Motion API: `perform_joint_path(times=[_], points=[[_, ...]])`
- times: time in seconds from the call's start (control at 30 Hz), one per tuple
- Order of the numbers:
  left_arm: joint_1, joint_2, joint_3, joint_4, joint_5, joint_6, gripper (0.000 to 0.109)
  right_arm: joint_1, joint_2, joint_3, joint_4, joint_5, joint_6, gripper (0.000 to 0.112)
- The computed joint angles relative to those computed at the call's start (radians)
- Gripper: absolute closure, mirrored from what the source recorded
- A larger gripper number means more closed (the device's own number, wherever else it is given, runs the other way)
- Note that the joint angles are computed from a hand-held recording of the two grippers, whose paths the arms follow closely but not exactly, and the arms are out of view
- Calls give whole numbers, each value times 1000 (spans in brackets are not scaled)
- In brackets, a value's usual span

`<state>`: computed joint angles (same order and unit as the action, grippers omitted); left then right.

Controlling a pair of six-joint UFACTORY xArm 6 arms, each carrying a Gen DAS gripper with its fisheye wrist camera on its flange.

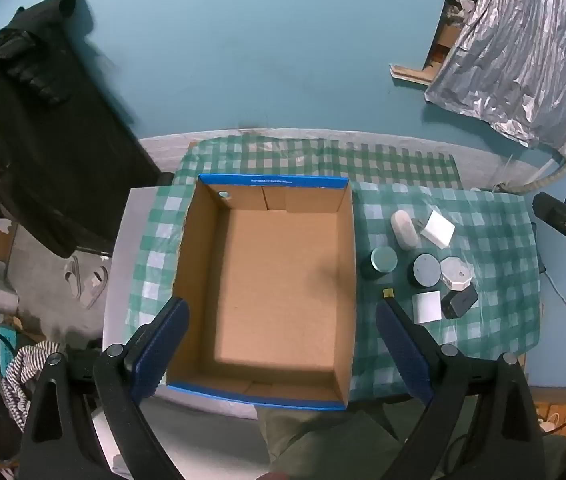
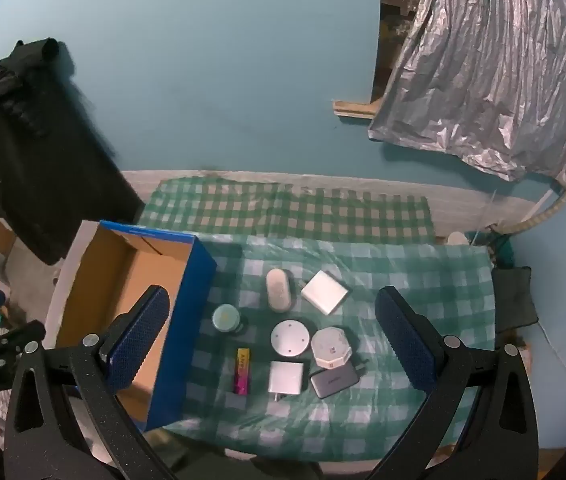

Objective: Organize rigid objects

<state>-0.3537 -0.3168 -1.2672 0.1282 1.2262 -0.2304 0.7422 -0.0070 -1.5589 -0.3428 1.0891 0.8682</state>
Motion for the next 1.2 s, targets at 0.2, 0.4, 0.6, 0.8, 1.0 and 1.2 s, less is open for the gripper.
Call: perform_joint_path(times=[0.2, 0.4, 0.6, 0.8, 1.0, 1.2], points=[[5, -2, 2, 6, -6, -14, 13, -6, 11, -21, 31, 11, -7, 11], [1, 4, -1, 22, 1, -11, 13, -8, -7, 27, 41, -31, -2, 11], [23, -10, 5, -7, -12, 18, 14, -12, 3, 5, 62, -7, -14, 11], [18, -1, -6, -9, -7, 21, 14, -7, 10, -11, 40, 11, -12, 11], [8, 1, -8, -1, -3, 11, 14, -8, 14, -19, 44, 13, -19, 11], [6, 0, -5, 1, -4, 10, 14, -9, 16, -18, 45, 5, -15, 11]])
